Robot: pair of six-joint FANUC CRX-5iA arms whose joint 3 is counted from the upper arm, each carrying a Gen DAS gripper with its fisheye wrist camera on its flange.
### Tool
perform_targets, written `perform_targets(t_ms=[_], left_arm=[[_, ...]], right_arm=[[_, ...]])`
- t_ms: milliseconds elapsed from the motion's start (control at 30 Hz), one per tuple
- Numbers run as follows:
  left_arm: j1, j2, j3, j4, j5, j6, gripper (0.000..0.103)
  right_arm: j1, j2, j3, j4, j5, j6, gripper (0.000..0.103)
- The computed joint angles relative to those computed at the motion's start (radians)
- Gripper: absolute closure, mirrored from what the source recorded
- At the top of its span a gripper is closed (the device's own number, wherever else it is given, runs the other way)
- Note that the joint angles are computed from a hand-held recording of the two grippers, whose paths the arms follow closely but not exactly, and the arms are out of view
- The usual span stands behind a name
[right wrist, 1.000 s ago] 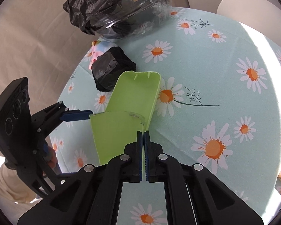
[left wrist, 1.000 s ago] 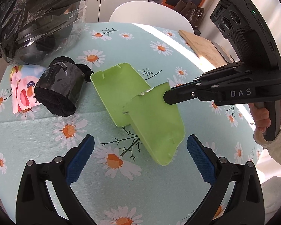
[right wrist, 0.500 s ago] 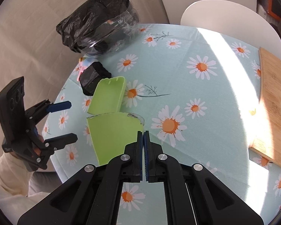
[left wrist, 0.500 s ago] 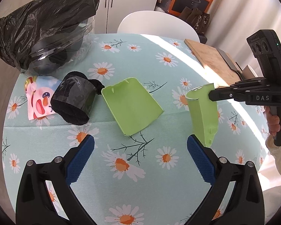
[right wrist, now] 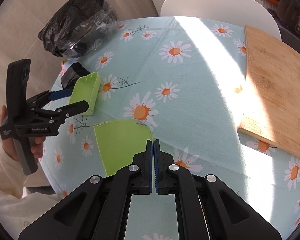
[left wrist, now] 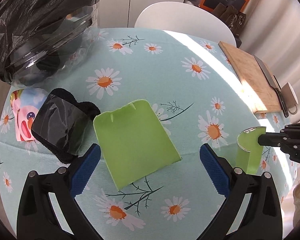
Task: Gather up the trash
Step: 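Grasp the green tray with the left tool while the right tool holds the green piece, then lift both green pieces and carry them toward the bin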
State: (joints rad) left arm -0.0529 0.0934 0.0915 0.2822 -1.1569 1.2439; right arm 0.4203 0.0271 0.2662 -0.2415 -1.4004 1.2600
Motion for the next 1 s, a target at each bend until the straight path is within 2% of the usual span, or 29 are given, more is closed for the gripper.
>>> perform_targets(t_ms=[267,300,333,367,400,467,633,900,1000], left_arm=[[-0.042,0.098,0.107,-0.098,-0.056,0.077,0.007],[-0.045,0.110,0.119,-0.102,-0.070,0.077,0.019],[-0.051,0.113,0.129,-0.121,-0.070,0.078,0.024],[-0.061,0.113,0.140,-0.140,-0.070,0.053,0.036],[-0.065,0.126,0.158,-0.135,-0.094,0.017,0.037],[-0.059,0.130,0.165,-0.110,-0.114,-0.019,0.038],[-0.046,0.097,0.157,-0.101,-0.128,-0.030,0.038],[-0.038,-0.005,0.112,-0.183,-0.117,-0.060,0.038],[-0.012,-0.050,0.077,-0.178,-0.120,-0.076,0.038]], right_arm=[[-0.018,0.001,-0.013,0.000,-0.003,-0.023,0.101],[-0.019,0.000,-0.014,0.001,-0.004,-0.025,0.101],[-0.019,0.001,-0.013,0.001,-0.006,-0.028,0.101],[-0.020,0.004,-0.012,0.002,-0.009,-0.032,0.101],[-0.019,0.006,-0.010,0.007,-0.013,-0.040,0.101],[-0.014,0.008,-0.010,0.017,-0.012,-0.056,0.101],[0.005,-0.002,-0.008,0.029,-0.002,-0.052,0.101],[0.054,-0.056,-0.034,0.044,0.033,-0.065,0.101],[0.075,-0.076,-0.046,0.055,0.041,-0.070,0.101]])
